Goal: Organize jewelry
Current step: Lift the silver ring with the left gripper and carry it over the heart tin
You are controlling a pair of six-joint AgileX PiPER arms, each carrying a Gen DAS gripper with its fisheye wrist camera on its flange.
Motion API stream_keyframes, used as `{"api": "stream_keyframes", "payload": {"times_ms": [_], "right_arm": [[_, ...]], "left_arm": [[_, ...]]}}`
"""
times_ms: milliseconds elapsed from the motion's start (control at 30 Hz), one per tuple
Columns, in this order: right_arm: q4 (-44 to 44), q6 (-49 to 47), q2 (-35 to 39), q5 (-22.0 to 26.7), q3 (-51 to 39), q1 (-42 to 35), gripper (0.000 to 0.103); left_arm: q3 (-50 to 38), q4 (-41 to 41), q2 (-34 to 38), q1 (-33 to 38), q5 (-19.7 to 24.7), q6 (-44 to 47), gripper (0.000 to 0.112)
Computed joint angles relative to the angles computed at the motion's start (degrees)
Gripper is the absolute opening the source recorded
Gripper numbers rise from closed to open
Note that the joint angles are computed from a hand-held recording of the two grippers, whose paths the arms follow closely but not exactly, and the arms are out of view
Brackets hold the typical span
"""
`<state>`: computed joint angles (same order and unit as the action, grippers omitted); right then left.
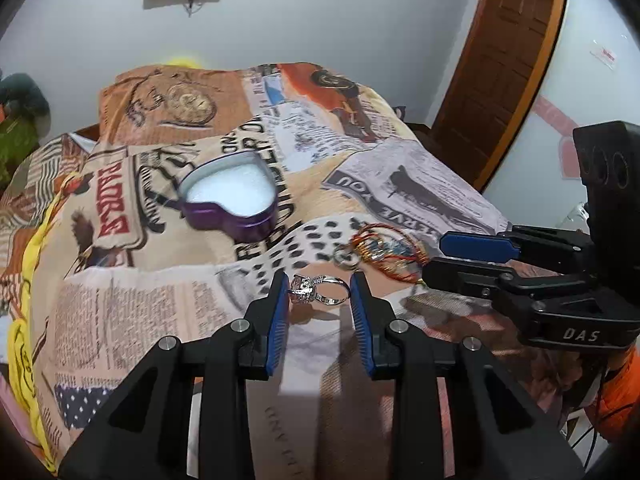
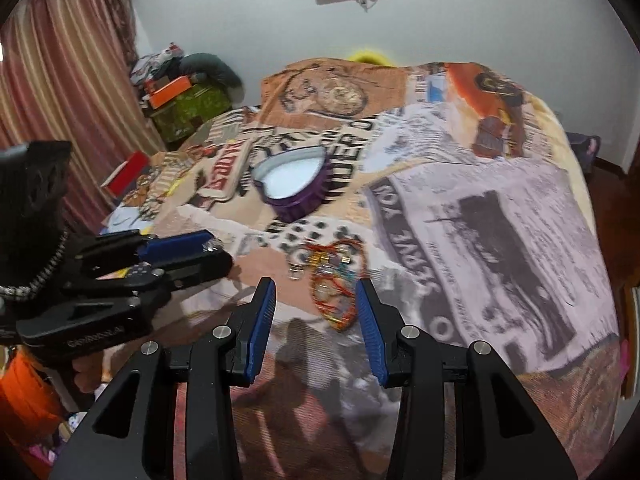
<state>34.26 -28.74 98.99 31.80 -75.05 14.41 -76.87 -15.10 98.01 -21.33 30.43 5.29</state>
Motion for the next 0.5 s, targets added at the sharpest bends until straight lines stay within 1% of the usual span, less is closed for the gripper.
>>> {"api": "stream_keyframes", "payload": {"times_ms": [67, 100, 133, 167, 233, 267, 367, 500], "right_arm": [[-0.4, -0.1, 1.3, 1.4, -1.6, 0.9, 0.038], [-1.1, 0.3, 1.6, 1.4, -1.9, 1.5, 0.038], [-2.6, 1.3, 2.0, 1.3, -2.5, 2.2, 0.034], [-3.8, 2.0, 2.6, 1.7, -3.2, 2.7, 0.026], [-5.9, 3.4, 4.4, 3.5, -5.5, 3.5, 0.019], [-6.9, 4.2, 5.4, 4.0, -6.6, 3.8, 0.018], [-14.8, 10.5, 7.8, 5.0, -9.6, 5.6, 0.017], [-19.3, 14.0, 9.4, 7.2, -12.1, 6.2, 0.016]], "left_arm": [[1.5, -0.6, -0.8, 0.9, -0.5, 0.5, 0.03], [2.2, -0.8, -1.3, 1.2, -0.8, 0.8, 0.03], [2.7, -0.9, -1.6, 1.4, -1.1, 0.9, 0.03], [3.4, -1.2, -2.0, 1.8, -1.3, 1.3, 0.03], [4.3, -1.7, -2.4, 2.2, -1.9, 1.9, 0.03], [4.6, -2.3, -2.6, 2.5, -2.0, 2.4, 0.03], [5.1, -4.2, -2.7, 3.1, -2.4, 4.1, 0.03], [5.9, -7.0, -2.9, 3.8, -2.7, 6.9, 0.03]]}}
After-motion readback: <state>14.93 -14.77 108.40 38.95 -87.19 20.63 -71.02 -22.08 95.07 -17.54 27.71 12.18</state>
